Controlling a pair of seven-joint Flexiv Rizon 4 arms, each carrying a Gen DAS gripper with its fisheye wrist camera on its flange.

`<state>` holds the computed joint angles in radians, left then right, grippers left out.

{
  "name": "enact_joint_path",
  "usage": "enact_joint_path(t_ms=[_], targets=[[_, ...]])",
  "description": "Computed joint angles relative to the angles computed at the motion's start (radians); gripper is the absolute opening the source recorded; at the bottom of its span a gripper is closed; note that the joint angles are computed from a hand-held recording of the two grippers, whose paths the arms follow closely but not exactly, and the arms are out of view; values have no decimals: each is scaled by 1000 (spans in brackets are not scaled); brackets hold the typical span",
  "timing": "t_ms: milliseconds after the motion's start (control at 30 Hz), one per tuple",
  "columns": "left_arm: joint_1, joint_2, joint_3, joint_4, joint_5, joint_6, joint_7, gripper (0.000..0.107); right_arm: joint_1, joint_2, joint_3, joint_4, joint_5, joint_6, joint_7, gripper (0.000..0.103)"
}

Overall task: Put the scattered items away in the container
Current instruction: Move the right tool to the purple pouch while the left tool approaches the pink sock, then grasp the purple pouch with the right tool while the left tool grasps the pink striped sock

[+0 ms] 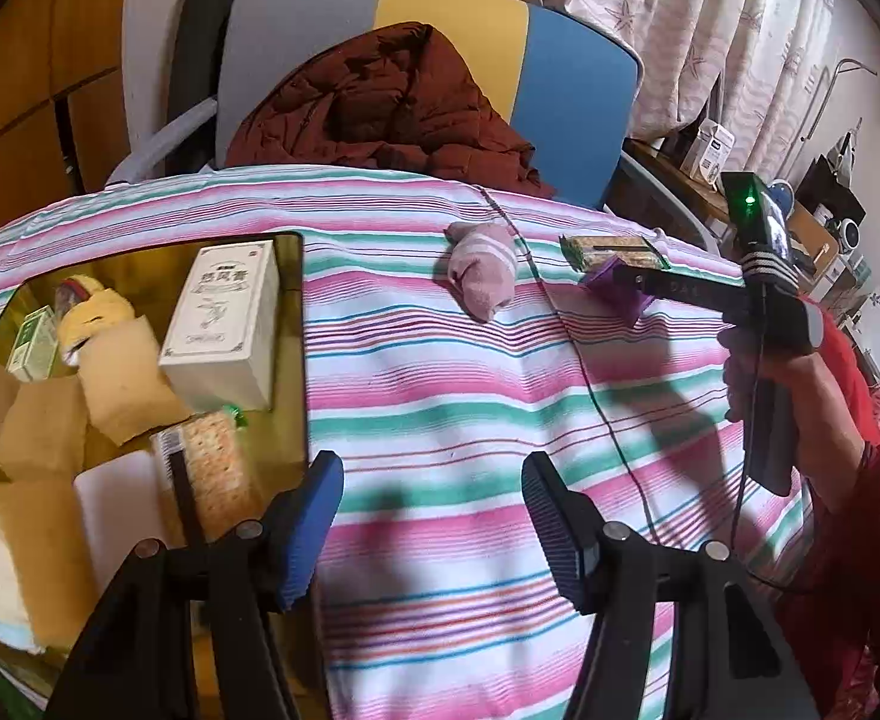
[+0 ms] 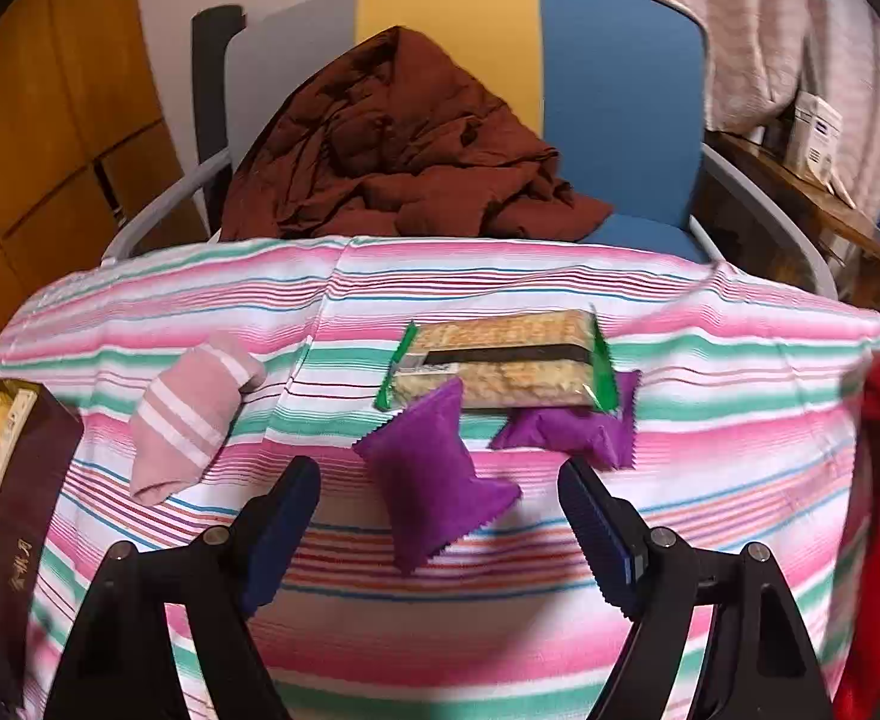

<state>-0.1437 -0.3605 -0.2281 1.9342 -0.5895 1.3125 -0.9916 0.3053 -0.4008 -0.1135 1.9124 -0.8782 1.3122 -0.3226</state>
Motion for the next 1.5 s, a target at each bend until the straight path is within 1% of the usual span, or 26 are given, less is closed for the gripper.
enact_joint_path(t_ms=[100,233,267,300,333,367,400,433,567,667,700,767,800,833,900,1000,1033,1133,1300,1400,1500], targets=[[-10,-17,6,-30,26,-13,-7,63,-15,-29,26,-27,42,-11,-73,82],[-24,-48,13,-77,61,-37,-28,63,-41,-69,66,-55,162,1,-179,80],[-28,-57,16,-90,72,-43,-36,63,-40,-75,68,-61,186,3,-197,75],[-32,-65,18,-102,81,-48,-43,63,-41,-81,71,-66,211,9,-215,66],[-42,-80,30,-126,102,-64,-62,63,-55,-89,94,-76,256,5,-249,62],[-46,-92,33,-144,114,-78,-75,63,-63,-94,110,-83,295,5,-277,55],[-46,-105,32,-163,120,-93,-83,63,-60,-97,111,-85,319,7,-292,51],[-52,-118,37,-182,132,-104,-98,63,-44,-93,92,-80,322,8,-291,48],[-74,-174,61,-278,188,-164,-164,63,-54,-92,128,-101,420,-27,-349,48],[-89,-240,74,-390,229,-223,-199,63,-58,-83,145,-106,485,-52,-366,48],[-86,-265,67,-427,234,-243,-196,63,-59,-82,147,-105,501,-54,-367,48],[-98,-311,82,-510,253,-302,-232,62,-57,-79,147,-105,519,-58,-377,48],[-99,-326,82,-535,256,-317,-245,62,-54,-78,146,-106,523,-62,-381,48],[-94,-354,75,-584,251,-355,-251,62,-51,-77,144,-106,525,-66,-385,48],[-99,-385,79,-636,261,-379,-268,62,-44,-76,138,-108,523,-76,-391,48],[-111,-432,76,-718,292,-398,-242,62,-37,-73,132,-107,518,-86,-397,48],[-114,-452,68,-749,300,-405,-216,62,-36,-74,132,-108,516,-90,-400,48],[-132,-496,74,-833,321,-458,-186,62,-36,-73,132,-109,517,-94,-405,48],[-178,-566,124,-949,379,-451,-217,62,-42,-72,140,-111,532,-96,-415,49],[-187,-594,134,-982,407,-439,-216,62,-45,-70,143,-111,541,-95,-419,49],[-190,-609,144,-986,424,-412,-227,61,-48,-70,147,-111,552,-92,-422,49]])
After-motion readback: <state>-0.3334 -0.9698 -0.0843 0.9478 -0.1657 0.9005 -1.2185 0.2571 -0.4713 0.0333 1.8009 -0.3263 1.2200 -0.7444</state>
